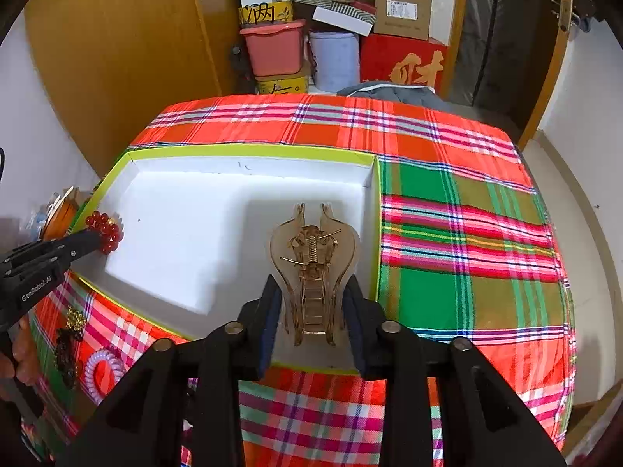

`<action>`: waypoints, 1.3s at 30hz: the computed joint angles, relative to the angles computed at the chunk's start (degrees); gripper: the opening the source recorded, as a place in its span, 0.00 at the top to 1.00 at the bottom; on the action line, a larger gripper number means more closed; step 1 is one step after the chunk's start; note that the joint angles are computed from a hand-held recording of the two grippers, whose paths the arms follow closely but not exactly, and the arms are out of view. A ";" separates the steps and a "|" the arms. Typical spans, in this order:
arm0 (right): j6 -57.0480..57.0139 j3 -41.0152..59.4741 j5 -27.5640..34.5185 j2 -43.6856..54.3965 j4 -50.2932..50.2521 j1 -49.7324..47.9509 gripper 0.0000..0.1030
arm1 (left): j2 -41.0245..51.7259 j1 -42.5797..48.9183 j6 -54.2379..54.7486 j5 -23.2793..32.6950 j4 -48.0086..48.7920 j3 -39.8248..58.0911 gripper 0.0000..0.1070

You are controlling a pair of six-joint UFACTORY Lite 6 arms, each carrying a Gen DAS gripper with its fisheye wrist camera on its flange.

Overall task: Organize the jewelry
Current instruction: 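Carry the red bracelet and clear clip into the white tray and release both, then move the left tool to the dark bead necklace while the right tool reaches the black band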

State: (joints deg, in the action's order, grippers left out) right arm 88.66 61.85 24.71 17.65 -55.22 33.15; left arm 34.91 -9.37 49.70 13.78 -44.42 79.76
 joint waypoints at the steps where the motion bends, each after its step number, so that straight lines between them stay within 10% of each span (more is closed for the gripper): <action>1: 0.00 0.18 0.23 -0.11 -0.13 0.14 0.58 | -0.20 -0.10 -0.98 -0.15 0.97 -0.13 0.91; 11: 2.02 -1.94 3.71 -4.73 -1.46 3.69 0.57 | -6.94 0.60 2.14 -1.03 -2.58 -5.67 0.74; 39: 22.16 -16.58 25.58 -26.04 2.10 38.29 0.50 | -53.92 5.78 2.37 5.80 -0.02 -44.16 0.74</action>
